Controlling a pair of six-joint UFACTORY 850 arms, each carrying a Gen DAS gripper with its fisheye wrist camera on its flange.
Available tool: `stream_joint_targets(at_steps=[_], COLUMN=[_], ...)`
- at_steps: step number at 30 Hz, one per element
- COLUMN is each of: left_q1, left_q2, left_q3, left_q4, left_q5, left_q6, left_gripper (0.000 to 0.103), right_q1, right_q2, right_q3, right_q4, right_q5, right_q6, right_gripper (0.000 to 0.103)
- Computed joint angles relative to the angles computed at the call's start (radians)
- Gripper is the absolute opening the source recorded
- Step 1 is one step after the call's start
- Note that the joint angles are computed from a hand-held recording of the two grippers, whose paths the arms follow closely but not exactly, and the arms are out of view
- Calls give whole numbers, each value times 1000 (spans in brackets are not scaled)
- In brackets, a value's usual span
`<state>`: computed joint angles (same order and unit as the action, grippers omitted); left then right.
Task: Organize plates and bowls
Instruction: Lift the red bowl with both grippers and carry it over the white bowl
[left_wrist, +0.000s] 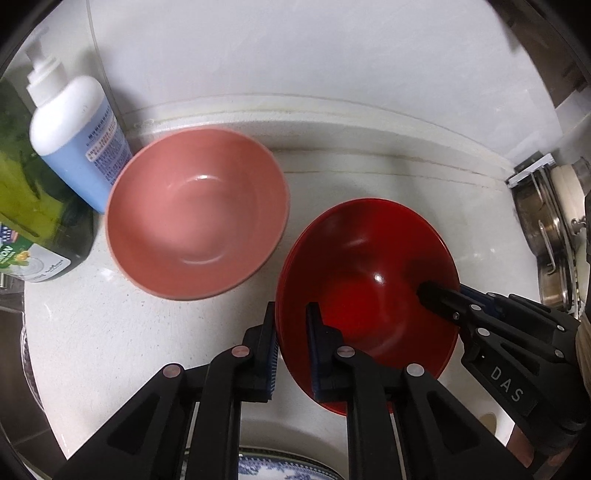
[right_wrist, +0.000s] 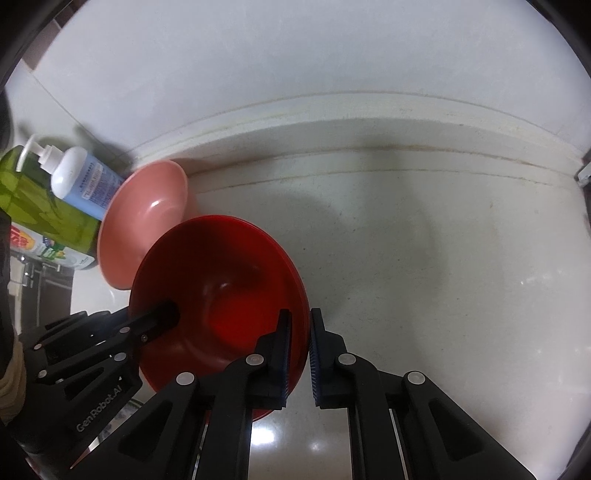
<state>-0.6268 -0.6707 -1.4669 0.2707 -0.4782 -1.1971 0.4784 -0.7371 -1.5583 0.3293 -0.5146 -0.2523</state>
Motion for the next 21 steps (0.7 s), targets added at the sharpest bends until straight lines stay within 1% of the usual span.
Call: stream_joint_targets(at_steps=[6,11,16,21], left_q1=[-30,-68,-108,-146], left_q2=[55,86,103,104], left_q3=[38,51,52,33], left_q4=[46,104,135,158], left_q5=[16,15,18,8], left_q6=[-47,-91,-117,-120], left_gripper=[15,15,15,15], right_q1=[-4,-13,-22,-40], right_q2=[111,197,287,371], right_q3=[127,223,324,418], right_q4=[33,48,47,38], right_q5=[73,114,171,208], right_q6=[-42,-63,-59,-49], right_gripper=[10,10,10,11])
